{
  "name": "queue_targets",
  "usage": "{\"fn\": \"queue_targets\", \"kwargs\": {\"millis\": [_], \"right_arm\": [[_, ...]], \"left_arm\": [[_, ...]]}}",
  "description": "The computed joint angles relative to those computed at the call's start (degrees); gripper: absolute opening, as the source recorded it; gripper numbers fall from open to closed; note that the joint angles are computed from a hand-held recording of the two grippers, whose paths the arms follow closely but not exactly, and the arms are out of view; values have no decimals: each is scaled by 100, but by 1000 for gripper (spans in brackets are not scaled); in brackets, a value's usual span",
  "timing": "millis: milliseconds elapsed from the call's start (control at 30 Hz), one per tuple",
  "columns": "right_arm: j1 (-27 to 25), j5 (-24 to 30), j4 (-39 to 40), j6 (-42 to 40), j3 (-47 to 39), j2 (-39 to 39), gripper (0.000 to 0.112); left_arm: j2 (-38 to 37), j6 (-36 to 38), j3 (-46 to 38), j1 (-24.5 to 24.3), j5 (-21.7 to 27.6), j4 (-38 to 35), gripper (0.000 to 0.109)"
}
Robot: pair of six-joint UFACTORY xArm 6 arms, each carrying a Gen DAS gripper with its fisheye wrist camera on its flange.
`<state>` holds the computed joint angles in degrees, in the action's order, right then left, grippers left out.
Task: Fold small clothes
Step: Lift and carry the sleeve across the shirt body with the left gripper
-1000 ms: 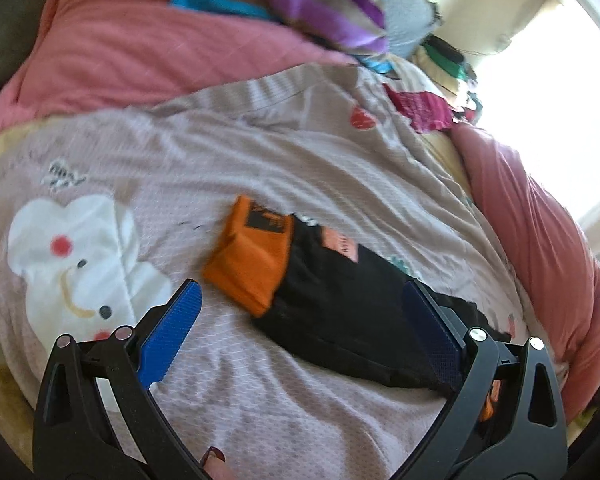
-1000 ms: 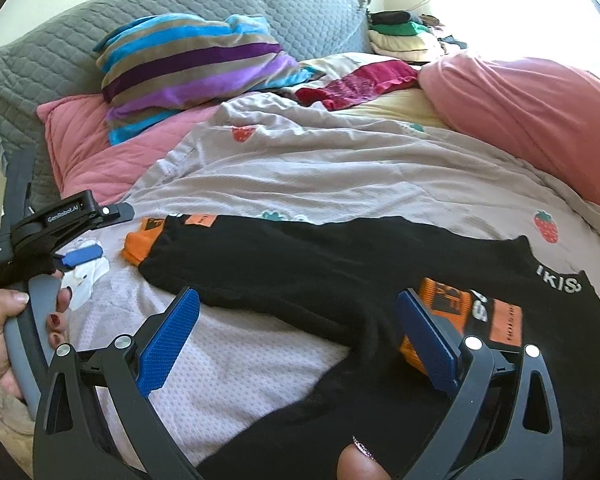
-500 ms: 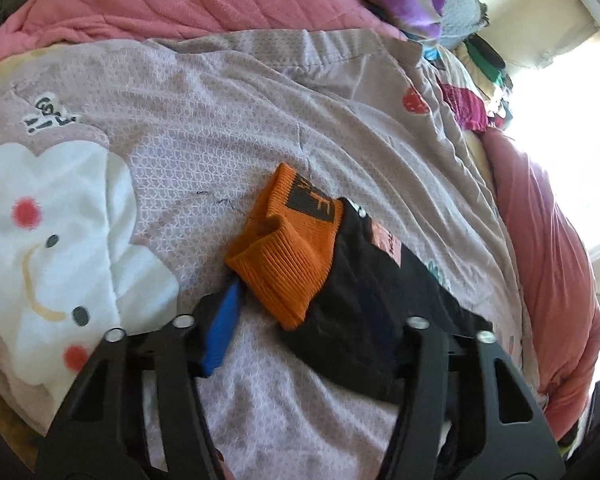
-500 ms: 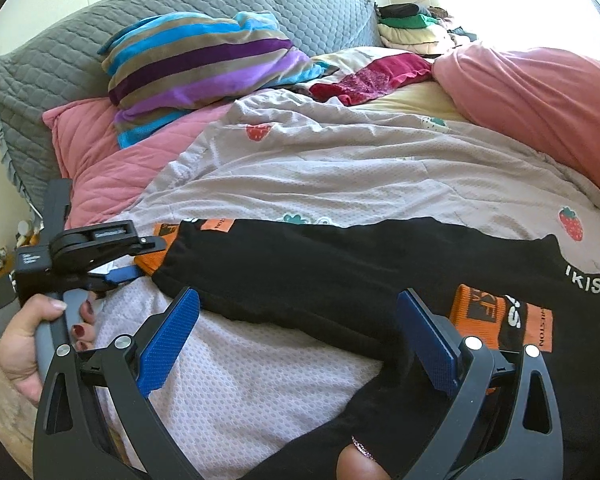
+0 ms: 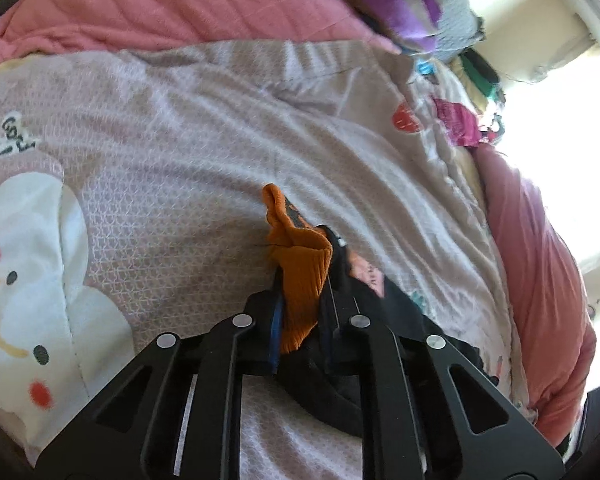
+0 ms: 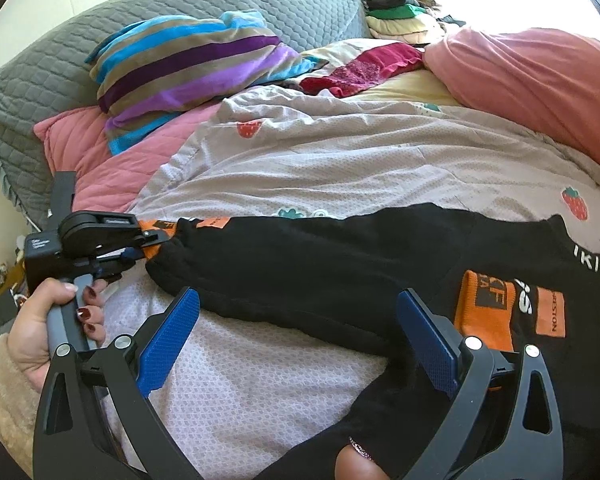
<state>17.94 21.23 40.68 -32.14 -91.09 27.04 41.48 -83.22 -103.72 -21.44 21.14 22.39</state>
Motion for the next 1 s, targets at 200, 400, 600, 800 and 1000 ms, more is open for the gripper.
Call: {"fn": "queue_targets", "kwargs": {"millis": [200,400,600,800,1000], "right_arm": [[-83,-148,221,-104,331,-215,98],[-230,-507,513,-213,813,-548,98],[-401,-871,691,-274,1284,-864,98],[-636,-1003,869,-269,1583,-1095,98],[-867,-1190,1013,-231,1843,-1301,98]], "left_arm": [[-58,-23,-282,-198,8,1179,7],[-27,188,-488,-405,-150,1679,7],[57,279,-657,-527,-422,1929,7],[214,279,-904,-662,-628,2096,7],[432,749,-1191,-832,-711,1555,7]]}}
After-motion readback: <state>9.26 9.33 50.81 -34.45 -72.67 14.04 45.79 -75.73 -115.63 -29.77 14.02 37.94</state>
